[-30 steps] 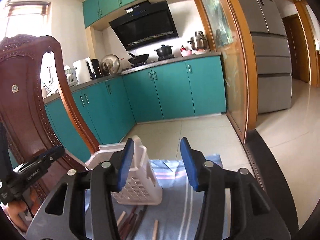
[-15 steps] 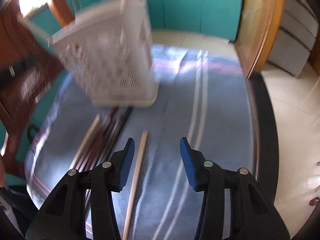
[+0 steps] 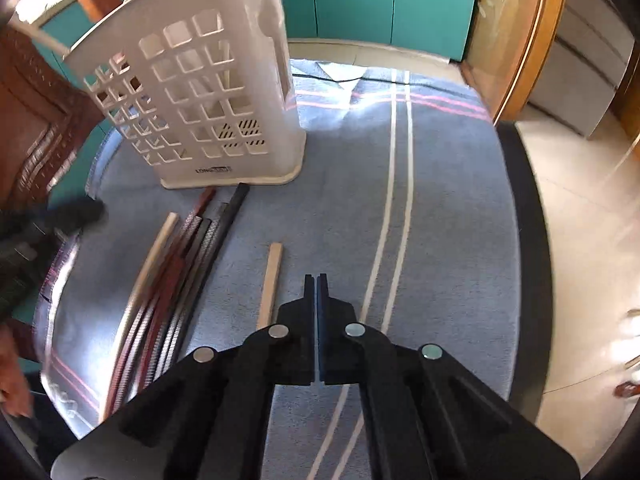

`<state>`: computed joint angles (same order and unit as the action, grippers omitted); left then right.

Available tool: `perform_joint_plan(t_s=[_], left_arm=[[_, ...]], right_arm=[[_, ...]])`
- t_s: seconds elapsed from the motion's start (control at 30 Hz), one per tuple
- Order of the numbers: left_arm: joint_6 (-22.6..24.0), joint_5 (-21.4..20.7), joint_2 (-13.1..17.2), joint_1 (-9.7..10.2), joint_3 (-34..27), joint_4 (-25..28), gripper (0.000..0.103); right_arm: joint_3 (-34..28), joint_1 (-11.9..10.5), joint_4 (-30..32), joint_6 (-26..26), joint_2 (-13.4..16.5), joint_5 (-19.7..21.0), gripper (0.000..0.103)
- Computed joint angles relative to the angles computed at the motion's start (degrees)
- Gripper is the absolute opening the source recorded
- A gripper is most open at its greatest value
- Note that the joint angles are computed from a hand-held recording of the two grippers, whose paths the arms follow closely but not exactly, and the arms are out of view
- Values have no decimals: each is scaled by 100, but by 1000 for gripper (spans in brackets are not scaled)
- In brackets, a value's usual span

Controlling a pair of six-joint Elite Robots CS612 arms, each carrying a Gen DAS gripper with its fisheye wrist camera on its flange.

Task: Organize utensils
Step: 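Move both grippers back down to the remaining chopsticks on the cloth, then position the left gripper over a pale chopstick while the right gripper aligns over a wooden chopstick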

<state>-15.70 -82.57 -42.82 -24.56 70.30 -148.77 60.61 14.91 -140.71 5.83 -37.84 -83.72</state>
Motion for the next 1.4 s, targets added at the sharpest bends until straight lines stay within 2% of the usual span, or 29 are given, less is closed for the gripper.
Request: perform_joint_plan(t_s=[0.03,0.07,0.13,0.33,0.37,0.4,0.6,0.73,0.87,0.93,1.07,1.17,1.3,1.4], left_arm=[[-27,42,39,-12,-50,161,30],[-54,80,66,-23,-85,262,34],[-74,98,87,-26,-93,358,37],[-132,126,92,-8,-67,398,46],[-150,120,93,-2,-63,413,46],[-156,112,117,6,-88,434,46],[-149,-34,180,59,-129,464,47],[-281,-322,195,155,-147,389,50],[-277,-676,301,248,-256,417,51],[-197,-715,355,252,-305,480,51],[-90,-548,423,210,-370,541,52],[-56,-459,441,189,-381,530,52],[55,193,380,7,-309,567,56],[50,348,375,-28,-304,556,56]], right_arm=[[-8,-1,-3,-22,8,33,7],[-3,11,-15,-73,8,27,16],[-3,48,-7,-187,13,9,27],[-175,178,142,-466,147,-387,26],[-190,177,143,-452,157,-365,14],[-208,169,157,-400,165,-321,9],[-319,110,205,78,209,-527,9],[-387,25,308,365,229,-297,11],[-435,16,249,335,259,-269,12],[-420,16,216,293,247,-250,13],[-366,42,161,283,210,-256,21],[-291,53,138,259,156,-283,21],[-310,55,171,236,174,-354,21],[-270,58,157,230,157,-434,21]])
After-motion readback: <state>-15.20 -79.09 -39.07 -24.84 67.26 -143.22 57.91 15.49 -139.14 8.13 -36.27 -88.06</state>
